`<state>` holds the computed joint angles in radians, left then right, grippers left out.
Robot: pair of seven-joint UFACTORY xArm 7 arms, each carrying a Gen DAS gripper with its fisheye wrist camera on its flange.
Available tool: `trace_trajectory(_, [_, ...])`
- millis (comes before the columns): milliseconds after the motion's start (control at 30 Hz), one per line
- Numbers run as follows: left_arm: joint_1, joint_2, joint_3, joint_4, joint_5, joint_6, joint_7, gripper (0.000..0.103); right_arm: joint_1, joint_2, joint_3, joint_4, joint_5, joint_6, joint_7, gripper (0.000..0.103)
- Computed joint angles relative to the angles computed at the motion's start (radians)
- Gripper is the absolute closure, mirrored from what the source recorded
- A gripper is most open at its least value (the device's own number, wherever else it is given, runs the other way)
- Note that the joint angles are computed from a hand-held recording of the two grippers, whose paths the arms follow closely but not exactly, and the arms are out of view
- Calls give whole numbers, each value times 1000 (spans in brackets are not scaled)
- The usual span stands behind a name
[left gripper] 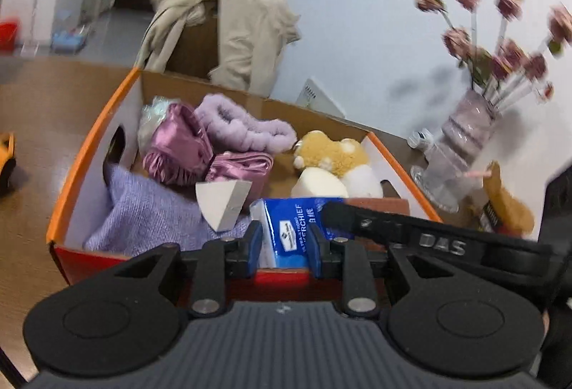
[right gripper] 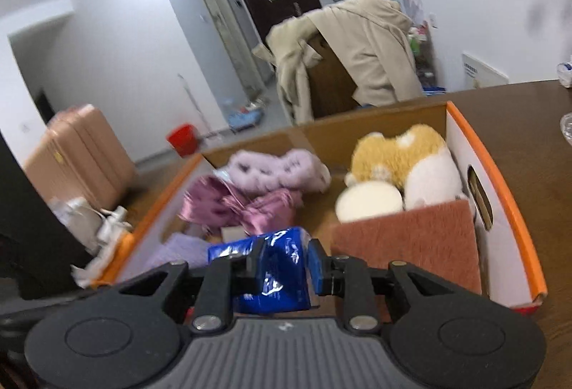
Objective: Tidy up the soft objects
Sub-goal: 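Lower the blue tissue pack into the box and open the left gripper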
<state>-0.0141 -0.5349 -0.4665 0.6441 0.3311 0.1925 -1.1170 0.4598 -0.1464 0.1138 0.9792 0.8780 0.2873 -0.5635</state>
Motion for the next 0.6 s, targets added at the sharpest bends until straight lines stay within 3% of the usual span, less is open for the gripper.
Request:
trace_trajectory(67, [-41, 3, 35, -3, -14, -3, 34, 73, -17, -8, 18, -20, -80, -6, 78, 78])
trace_trajectory(133, [-67, -12, 58, -19, -31, -18, 56, 57, -22, -28, 34, -48, -147, -52, 146, 78])
trace_trajectory(333, [-86, -83, 60, -30, -54, 2, 100, 54, 16, -133, -4, -102, -257, -116, 226, 63])
trace_trajectory(467, [-94, -157, 40, -35, -63, 48, 121, 48, 44, -228, -34, -143, -342, -127, 252, 56])
trace_trajectory(533, [-101, -205, 17, -35, -57, 88, 132, 43, 49, -292, -44, -180, -381, -128, 270, 48])
trace_trajectory(600, [-94, -271, -27, -39, -43, 137, 125, 35, 49, -354, -46, -227, -425, -129, 284, 47])
